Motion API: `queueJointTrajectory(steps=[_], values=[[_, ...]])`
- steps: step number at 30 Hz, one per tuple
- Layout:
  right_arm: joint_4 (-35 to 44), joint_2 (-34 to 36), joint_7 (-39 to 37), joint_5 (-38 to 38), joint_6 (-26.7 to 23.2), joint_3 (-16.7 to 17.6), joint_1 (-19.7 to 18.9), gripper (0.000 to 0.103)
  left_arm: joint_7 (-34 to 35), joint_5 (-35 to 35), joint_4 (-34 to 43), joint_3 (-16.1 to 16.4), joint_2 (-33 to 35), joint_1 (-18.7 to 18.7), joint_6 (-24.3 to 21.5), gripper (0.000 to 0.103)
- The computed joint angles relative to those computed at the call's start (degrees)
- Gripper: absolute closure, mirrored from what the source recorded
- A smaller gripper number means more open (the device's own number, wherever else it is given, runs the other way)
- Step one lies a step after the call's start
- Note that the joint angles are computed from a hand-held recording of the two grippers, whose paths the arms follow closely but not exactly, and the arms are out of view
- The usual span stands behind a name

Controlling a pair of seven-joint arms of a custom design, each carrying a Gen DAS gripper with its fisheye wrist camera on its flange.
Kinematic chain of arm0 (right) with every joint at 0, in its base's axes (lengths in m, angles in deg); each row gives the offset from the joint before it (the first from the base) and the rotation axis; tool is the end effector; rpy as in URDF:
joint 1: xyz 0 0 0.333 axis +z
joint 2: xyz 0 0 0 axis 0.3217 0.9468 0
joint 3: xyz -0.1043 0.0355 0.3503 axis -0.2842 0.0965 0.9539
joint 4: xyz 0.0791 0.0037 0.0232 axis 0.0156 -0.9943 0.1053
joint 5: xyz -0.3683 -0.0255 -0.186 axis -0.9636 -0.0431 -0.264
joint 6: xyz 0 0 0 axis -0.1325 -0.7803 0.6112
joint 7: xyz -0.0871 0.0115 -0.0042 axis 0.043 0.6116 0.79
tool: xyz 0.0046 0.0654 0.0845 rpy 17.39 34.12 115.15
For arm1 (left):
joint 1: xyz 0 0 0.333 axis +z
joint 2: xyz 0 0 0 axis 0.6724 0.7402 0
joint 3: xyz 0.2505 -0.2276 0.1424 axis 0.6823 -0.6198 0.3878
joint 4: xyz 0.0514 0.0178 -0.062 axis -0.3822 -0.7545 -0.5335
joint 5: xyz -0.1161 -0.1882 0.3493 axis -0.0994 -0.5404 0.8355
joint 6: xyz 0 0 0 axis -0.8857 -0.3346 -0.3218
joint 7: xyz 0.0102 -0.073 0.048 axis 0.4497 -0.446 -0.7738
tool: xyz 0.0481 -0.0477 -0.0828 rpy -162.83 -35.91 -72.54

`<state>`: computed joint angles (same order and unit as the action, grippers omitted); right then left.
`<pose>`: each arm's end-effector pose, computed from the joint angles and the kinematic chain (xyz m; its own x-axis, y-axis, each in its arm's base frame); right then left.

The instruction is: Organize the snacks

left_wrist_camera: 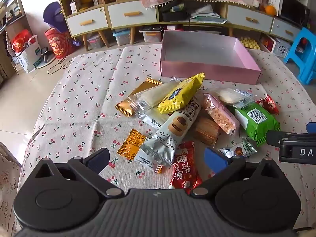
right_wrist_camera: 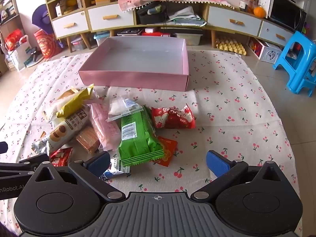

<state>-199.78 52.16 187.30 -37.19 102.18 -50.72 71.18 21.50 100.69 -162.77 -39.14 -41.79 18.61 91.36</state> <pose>0.6333 0.3165 0.3000 0.0216 -0.9992 -0.0350 -0.7895 0.0045 -0.6137 0.5982 -0.3386 0.3242 0.0133 -0.9951 -0.0977 -0.7977 0.0484 -0.6011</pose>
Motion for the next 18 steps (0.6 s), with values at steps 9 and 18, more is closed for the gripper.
queueJointTrajectory(steps=[9, 18], values=[[0.19, 0.00, -1.13, 0.41, -0.23, 0.20, -0.57, 0.000, 1.41, -1.72, -0.17, -0.44, -0.25, 0.56, 0.55, 0.000], [0.30, 0.46, 0.12, -0.33, -0.37, -0.21, 0.37, 0.000, 1.18, -1.94, -0.32, 0.06, -0.16, 0.25, 1.23, 0.000]])
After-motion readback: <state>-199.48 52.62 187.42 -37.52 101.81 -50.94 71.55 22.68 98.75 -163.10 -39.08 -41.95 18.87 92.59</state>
